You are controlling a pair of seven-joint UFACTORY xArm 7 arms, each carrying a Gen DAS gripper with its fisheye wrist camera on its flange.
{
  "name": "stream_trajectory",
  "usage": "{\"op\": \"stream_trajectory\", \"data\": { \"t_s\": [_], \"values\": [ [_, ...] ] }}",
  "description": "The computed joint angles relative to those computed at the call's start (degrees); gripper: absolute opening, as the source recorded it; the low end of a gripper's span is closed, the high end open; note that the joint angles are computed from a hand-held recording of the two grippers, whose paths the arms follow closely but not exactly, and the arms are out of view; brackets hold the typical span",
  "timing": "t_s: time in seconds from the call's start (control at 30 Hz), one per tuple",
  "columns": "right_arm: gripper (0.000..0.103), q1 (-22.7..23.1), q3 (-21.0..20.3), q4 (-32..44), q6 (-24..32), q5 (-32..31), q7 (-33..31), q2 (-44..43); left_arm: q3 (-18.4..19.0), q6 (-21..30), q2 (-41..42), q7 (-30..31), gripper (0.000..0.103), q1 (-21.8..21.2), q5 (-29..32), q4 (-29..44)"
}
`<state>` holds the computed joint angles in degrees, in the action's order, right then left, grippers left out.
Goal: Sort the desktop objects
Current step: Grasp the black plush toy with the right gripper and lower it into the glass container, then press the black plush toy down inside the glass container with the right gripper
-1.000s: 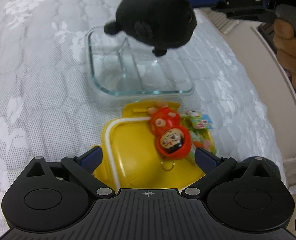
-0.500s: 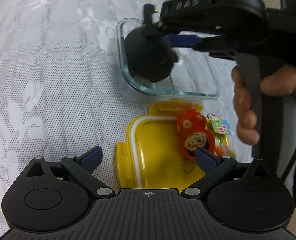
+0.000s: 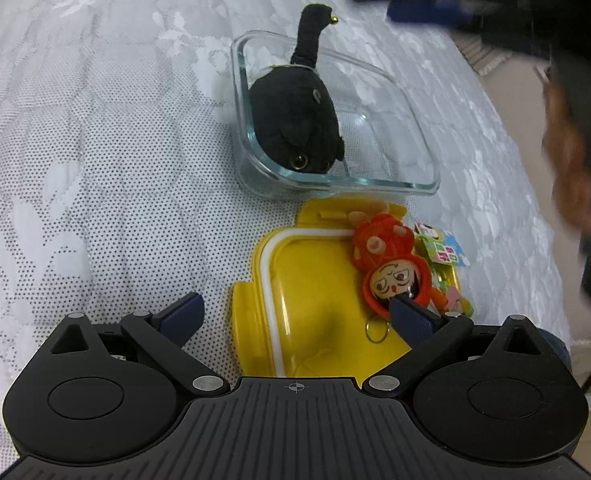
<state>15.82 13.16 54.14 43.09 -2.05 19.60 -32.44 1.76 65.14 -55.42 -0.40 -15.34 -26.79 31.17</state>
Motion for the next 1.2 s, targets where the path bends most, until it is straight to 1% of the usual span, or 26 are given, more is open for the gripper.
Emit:
{"op": "stream_trajectory", "data": {
  "t_s": [0.1,0.13,0.17,0.23,0.3,0.37,0.47,0.63,0.77,0.83,0.9,0.93,0.97,1.0,1.07,1.13,1.2],
  "values": [
    [0.025,0.9,-1.6,1.6,-0.2,1.7,-1.9,3.2,-0.1,0.3,0.3,0.1,0.102,-0.1,0.2,0.2],
    [0.014,1.0,-1.6,1.7,0.3,2.1,-2.2,4.3,-0.1,0.4,0.3,0.1,0.102,-0.1,0.2,0.2],
    [0.006,1.1,-1.5,1.5,0.7,2.4,-1.9,5.1,0.0,0.4,0.3,0.1,0.102,-0.1,0.2,0.2],
    [0.007,1.2,-1.4,0.4,0.5,3.5,-0.5,6.2,0.0,0.6,0.3,0.0,0.102,0.0,0.3,0.2],
    [0.007,1.4,-1.4,-1.2,-0.9,4.4,0.9,6.6,-0.2,0.8,0.5,-0.1,0.102,0.0,0.4,0.2],
    [0.007,1.1,-0.5,-2.6,-2.6,3.0,2.3,6.7,-0.4,1.0,0.8,-0.1,0.102,0.0,0.6,0.3],
    [0.007,1.2,-0.3,-2.9,-3.2,1.7,2.6,7.2,-0.3,1.4,1.0,0.2,0.102,-0.1,0.8,0.7],
    [0.007,1.3,-0.4,-1.8,-1.7,0.6,3.4,8.9,-0.4,1.9,0.9,0.2,0.102,0.1,1.1,0.9],
    [0.008,1.8,-1.2,-0.7,1.8,2.4,4.7,10.8,-0.4,2.5,0.8,0.4,0.102,0.2,1.4,1.1],
    [0.008,1.9,-0.9,-2.3,0.4,2.1,5.3,10.0,-0.4,2.8,0.9,0.5,0.102,0.3,1.5,1.2],
    [0.008,1.8,-0.3,-3.6,-1.0,0.4,5.5,8.9,-0.3,3.0,0.9,0.5,0.102,0.4,1.5,1.2],
    [0.008,1.9,0.1,-3.8,-1.2,-0.5,5.2,8.3,-0.2,3.1,0.9,0.5,0.102,0.5,1.5,1.1],
    [0.012,2.3,0.0,-3.8,-1.2,-0.7,4.4,7.7,-0.1,3.2,0.9,0.5,0.102,0.6,1.6,1.1],
    [0.013,2.8,-0.4,-3.8,-1.3,-0.4,3.4,6.9,0.0,3.3,0.7,0.5,0.102,0.8,1.6,1.1],
    [0.027,4.3,-1.7,-3.8,-1.8,1.3,0.1,4.5,0.1,3.3,0.6,0.5,0.102,0.9,1.5,1.2],
    [0.030,5.7,-2.8,-2.6,0.7,3.1,-3.8,3.0,0.1,3.5,0.5,0.6,0.102,1.0,1.5,1.3],
    [0.027,6.5,-3.0,-1.8,4.4,4.4,-6.9,1.8,0.1,3.8,0.3,0.7,0.102,1.1,1.7,1.4]
  ]
}}
